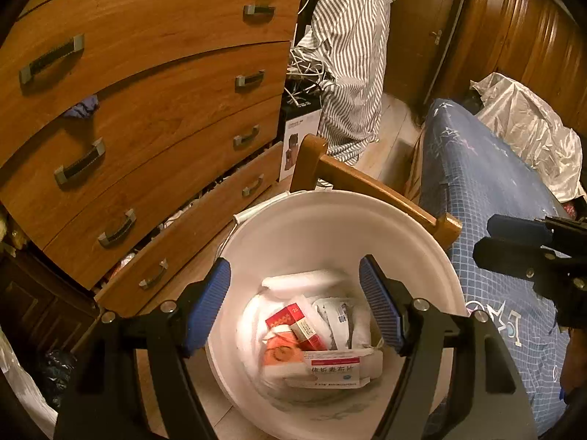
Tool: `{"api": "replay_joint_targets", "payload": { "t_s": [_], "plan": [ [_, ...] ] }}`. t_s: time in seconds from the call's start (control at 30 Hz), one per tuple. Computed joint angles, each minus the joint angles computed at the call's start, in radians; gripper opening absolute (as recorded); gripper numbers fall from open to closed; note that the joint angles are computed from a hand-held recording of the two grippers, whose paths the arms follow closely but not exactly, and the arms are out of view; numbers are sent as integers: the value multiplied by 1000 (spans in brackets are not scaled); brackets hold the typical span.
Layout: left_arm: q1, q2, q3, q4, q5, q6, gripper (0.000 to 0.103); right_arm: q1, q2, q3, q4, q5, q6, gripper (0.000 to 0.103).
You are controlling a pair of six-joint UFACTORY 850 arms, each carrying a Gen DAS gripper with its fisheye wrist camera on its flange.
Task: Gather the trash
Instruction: 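Move both tools back over the bed toward the blue bottle cap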
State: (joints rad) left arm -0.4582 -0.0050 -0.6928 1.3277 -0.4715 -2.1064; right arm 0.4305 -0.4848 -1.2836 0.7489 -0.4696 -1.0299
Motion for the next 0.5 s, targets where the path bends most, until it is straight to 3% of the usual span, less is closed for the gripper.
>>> {"api": "replay_joint_targets", "payload": {
  "t_s": [0.17,0.33,0.5],
  "plan": [
    [-17,5,-7,0,-11,3,69,-8,22,22,20,0,-24,56],
    [-66,-5,-25,9,-31,-3,69,-49,91,98,140,4,-141,56],
    [-145,-24,-39,62,-48,-56,69,-184,242,271,409,-36,-435,56]
  ]
}}
